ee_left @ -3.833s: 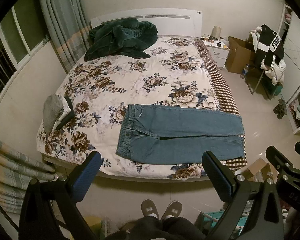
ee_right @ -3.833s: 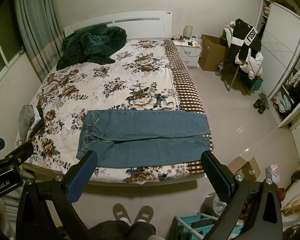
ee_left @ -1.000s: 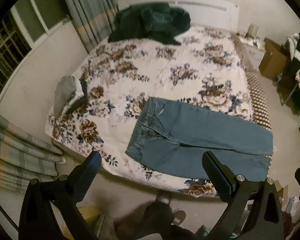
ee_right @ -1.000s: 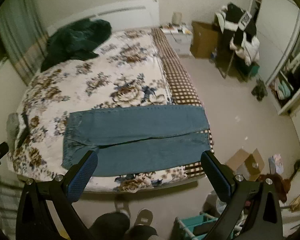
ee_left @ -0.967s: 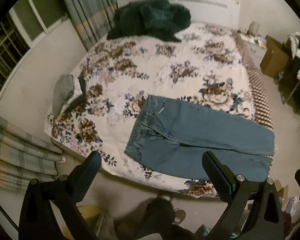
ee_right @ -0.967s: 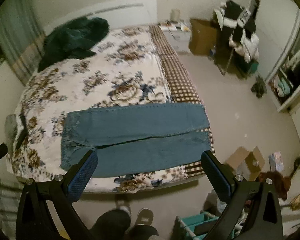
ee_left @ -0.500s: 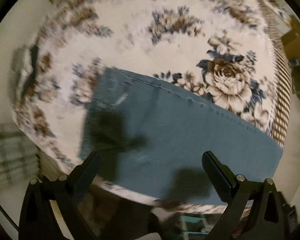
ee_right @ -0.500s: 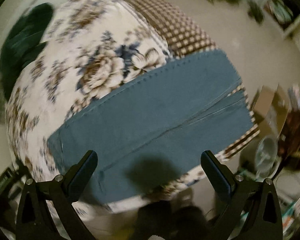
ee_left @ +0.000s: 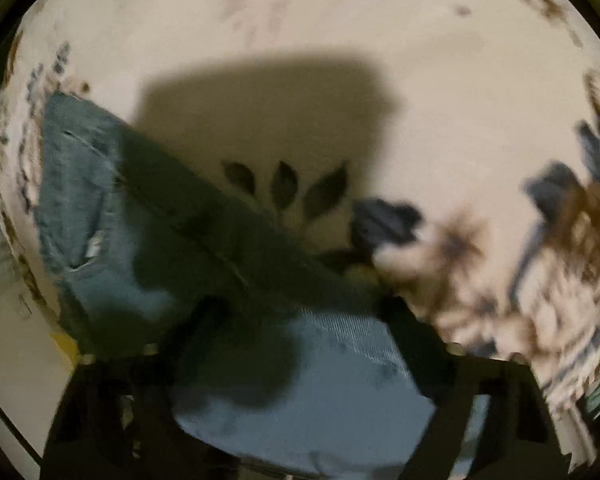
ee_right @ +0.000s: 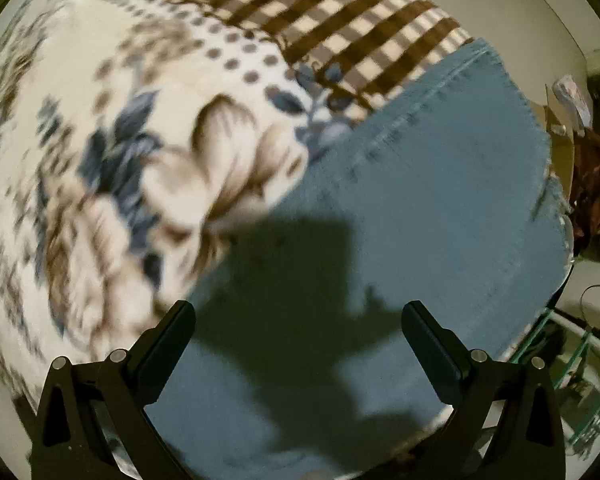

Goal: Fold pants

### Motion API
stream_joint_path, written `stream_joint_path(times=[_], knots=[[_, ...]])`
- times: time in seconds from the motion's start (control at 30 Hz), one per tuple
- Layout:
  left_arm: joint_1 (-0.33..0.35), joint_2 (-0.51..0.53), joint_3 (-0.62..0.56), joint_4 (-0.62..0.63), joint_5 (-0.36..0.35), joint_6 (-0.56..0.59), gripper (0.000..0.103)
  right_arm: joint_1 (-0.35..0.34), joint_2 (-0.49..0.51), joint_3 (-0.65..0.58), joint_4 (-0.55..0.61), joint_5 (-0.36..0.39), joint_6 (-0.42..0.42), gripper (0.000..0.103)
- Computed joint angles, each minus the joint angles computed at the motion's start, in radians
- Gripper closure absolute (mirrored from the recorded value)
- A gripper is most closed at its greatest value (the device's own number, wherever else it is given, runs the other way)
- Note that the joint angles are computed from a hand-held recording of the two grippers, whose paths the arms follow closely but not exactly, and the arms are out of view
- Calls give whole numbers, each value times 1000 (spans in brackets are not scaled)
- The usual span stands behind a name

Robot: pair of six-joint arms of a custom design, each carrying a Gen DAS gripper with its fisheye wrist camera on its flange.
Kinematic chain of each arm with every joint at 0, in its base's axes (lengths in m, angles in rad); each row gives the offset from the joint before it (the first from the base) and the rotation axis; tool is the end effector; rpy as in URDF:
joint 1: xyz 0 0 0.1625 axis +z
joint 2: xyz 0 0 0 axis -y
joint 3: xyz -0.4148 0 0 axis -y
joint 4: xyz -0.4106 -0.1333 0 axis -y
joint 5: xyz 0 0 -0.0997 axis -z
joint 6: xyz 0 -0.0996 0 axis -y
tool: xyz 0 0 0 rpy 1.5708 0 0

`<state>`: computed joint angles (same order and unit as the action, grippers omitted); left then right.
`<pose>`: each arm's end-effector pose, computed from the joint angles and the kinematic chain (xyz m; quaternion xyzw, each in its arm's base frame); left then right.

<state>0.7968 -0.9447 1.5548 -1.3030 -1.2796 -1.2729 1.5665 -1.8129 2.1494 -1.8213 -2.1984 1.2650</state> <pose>-0.2826 -0.5207 0.1257 -0.1614 0.8831 0.1067 0.4274 0.0732 -0.3809 0.3407 -0.5527 -0.7731 0.1487 0.2732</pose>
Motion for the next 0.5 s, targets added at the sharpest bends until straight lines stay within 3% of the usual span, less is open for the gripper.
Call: stream_joint_path(times=[0.07,0.13,0.2,0.23,0.27,0.3,0.37,0.5], knots=[[-7,-25,39,-44,21,-1,31,-61,20,19,-75,6,-31,0],[-29,-50,64,-61,54,-1,58,-105,36,37,-145,23,-69,0],[-52,-86,90,-79,79,2,80,-130,60,37,-167,30,-85,18],[-60,-101,98,-80,82,2,86,-132,69,37,-168,19,-84,22],[-70,-124,114,-90,85,5,88,-127,73,39,-177,5,-87,35],[-82,-148,132,-104,92,11,91,-117,74,43,-185,-13,-92,58],[-110,-197,170,-130,105,33,94,-92,67,48,-177,-51,-91,92],[-190,-310,234,-131,116,28,97,-37,12,95,-221,-74,-108,95]])
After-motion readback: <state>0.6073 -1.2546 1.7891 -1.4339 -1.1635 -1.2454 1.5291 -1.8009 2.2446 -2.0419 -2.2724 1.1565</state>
